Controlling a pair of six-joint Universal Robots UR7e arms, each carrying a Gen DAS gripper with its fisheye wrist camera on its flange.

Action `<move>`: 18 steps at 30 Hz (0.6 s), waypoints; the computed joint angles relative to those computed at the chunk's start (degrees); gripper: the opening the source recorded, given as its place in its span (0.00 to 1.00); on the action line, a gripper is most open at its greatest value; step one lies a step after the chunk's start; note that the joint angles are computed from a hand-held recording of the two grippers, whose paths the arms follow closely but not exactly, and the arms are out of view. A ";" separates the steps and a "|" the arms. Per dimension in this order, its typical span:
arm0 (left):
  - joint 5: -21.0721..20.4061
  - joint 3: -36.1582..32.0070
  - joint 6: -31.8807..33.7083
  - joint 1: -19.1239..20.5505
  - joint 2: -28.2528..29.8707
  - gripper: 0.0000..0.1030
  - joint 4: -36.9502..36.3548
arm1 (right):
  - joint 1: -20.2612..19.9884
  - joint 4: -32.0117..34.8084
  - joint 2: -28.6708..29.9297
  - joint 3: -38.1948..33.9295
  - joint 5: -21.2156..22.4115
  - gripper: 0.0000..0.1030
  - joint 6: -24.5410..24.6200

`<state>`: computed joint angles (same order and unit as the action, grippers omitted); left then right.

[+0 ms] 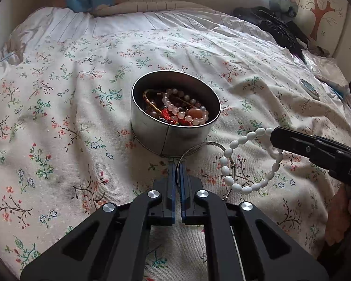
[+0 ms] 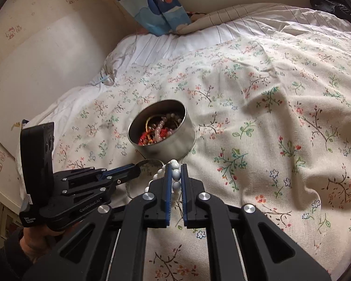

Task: Organize jewelry
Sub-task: 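Carry the white bead bracelet over the silver tin with the right tool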

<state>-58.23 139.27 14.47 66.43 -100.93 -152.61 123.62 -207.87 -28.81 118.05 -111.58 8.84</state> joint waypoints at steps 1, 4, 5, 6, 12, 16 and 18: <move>-0.32 0.02 0.14 -0.09 -0.39 0.03 -0.17 | 0.23 -1.22 -0.06 0.21 -0.22 0.08 -0.30; -1.60 0.03 0.63 -0.28 -1.74 0.03 -0.67 | 0.74 -4.31 0.09 0.35 -0.33 0.08 -1.35; -1.98 0.04 0.84 -0.39 -2.18 0.03 -0.89 | 0.85 -5.02 0.15 0.33 -0.42 0.08 -1.80; -2.32 0.09 1.16 -0.51 -2.63 0.03 -1.21 | 1.04 -5.90 0.24 0.29 -0.51 0.08 -2.24; -4.26 -0.82 1.50 -0.36 -3.58 0.03 -3.36 | 1.59 -13.05 1.00 -0.19 -1.08 0.08 -4.82; -5.66 -3.47 1.38 1.02 -1.13 0.03 -4.66 | 1.36 -17.59 1.17 -0.19 -0.50 0.08 -5.96; -6.11 -4.68 1.67 1.47 0.62 0.03 -5.81 | 1.18 -18.27 1.11 -0.19 -0.05 0.08 -6.22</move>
<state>-64.34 134.59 16.14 67.90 -100.31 -158.42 124.79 -226.14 -27.70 117.86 -111.63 2.62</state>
